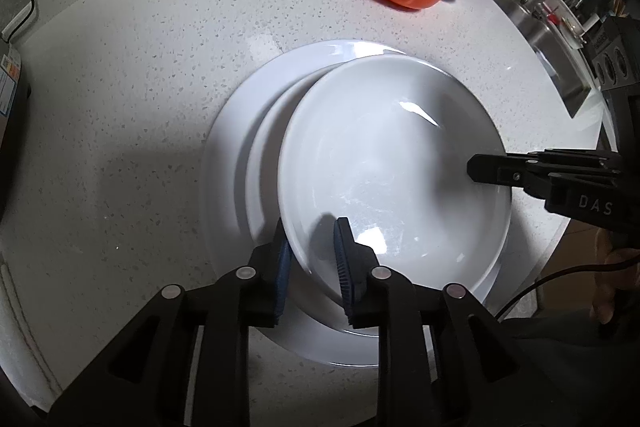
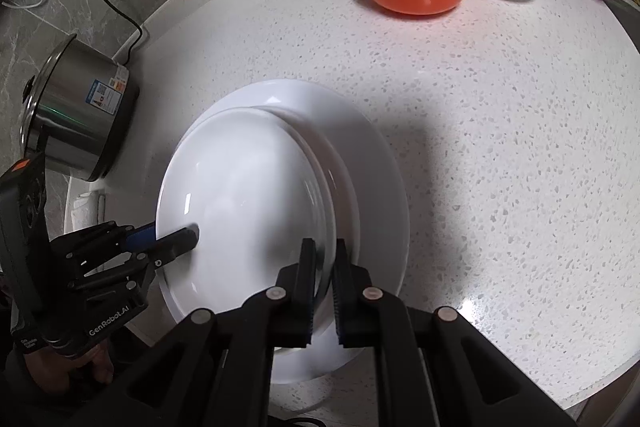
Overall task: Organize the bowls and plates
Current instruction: 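Carry the white plate with both tools and lower it onto the plate stack, then open both tools and lift them off the plate stack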
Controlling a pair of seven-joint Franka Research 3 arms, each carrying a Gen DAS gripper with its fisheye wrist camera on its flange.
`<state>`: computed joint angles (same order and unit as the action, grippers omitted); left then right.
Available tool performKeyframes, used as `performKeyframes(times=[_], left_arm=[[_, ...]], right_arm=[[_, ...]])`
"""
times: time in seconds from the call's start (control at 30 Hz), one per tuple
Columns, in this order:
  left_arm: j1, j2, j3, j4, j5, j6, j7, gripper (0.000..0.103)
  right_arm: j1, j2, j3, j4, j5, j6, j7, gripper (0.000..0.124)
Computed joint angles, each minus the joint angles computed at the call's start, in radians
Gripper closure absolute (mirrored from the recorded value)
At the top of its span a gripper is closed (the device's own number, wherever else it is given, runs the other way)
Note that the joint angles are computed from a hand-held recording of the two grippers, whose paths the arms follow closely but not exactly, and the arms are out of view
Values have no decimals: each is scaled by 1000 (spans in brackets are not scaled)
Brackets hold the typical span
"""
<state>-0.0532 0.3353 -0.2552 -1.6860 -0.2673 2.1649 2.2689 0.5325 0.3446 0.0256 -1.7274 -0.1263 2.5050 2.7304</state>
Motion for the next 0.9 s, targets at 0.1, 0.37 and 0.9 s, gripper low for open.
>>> performKeyframes(times=[0.1,0.37,0.9], left_arm=[[14,-6,-8,-5,-39,-7,21,67],[19,-28,-8,-27,-100,10,63,52],[37,-56,-5,-26,-210,66,132,29]], right_arm=[[-3,15,3,24,8,-24,-16,114],[1,41,-1,69,10,-63,-31,114],[27,113,-15,198,-33,-180,-52,108]])
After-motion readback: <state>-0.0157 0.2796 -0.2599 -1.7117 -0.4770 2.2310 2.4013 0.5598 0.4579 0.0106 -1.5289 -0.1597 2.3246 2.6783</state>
